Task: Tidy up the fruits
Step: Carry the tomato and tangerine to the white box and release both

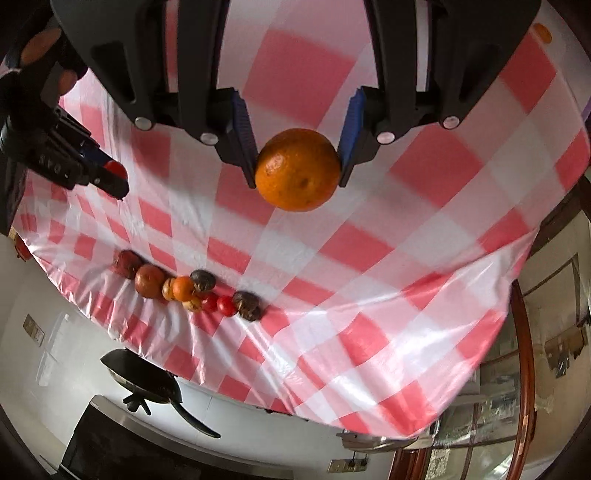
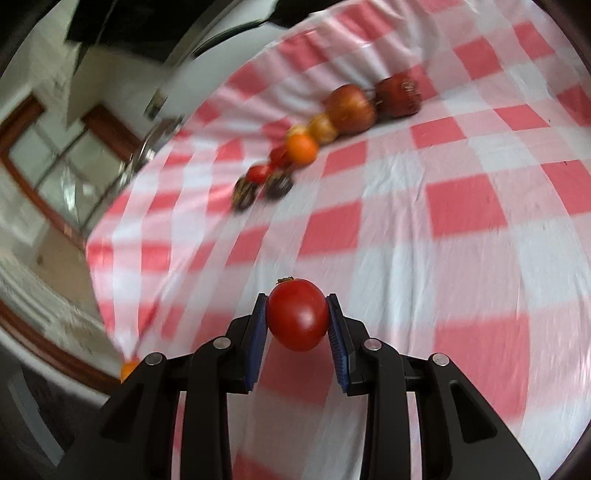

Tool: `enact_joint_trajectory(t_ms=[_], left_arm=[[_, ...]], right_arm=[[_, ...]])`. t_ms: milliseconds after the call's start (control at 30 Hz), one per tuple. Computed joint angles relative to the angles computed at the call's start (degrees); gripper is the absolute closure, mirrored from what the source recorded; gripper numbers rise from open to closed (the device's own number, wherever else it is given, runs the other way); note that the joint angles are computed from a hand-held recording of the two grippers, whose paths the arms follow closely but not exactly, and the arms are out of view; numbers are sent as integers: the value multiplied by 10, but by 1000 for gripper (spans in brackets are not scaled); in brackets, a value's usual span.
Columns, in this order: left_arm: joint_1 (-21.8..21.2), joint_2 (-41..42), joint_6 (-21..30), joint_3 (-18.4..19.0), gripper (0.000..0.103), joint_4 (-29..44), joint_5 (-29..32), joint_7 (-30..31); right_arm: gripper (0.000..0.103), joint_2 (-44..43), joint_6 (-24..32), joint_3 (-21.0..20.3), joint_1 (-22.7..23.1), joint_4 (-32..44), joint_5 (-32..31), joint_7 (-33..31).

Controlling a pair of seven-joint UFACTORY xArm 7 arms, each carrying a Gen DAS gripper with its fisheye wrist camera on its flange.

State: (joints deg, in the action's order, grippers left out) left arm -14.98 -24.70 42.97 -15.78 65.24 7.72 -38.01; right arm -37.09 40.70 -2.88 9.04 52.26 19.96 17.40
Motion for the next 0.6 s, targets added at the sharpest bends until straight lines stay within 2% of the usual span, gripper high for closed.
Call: enact_joint_trajectory(t_ms=[200, 433, 600], left_arm=[[-7, -94, 24, 29, 61, -79, -37, 25], [16, -201, 61, 46, 61, -138, -47, 65], [43, -286, 91, 68, 61, -184, -51, 95]], right_arm=[[71, -49, 30, 44, 26, -21, -24, 2], [71, -69, 53, 91, 72, -10, -48, -5], [71, -62, 56, 125, 122, 6, -53, -27]])
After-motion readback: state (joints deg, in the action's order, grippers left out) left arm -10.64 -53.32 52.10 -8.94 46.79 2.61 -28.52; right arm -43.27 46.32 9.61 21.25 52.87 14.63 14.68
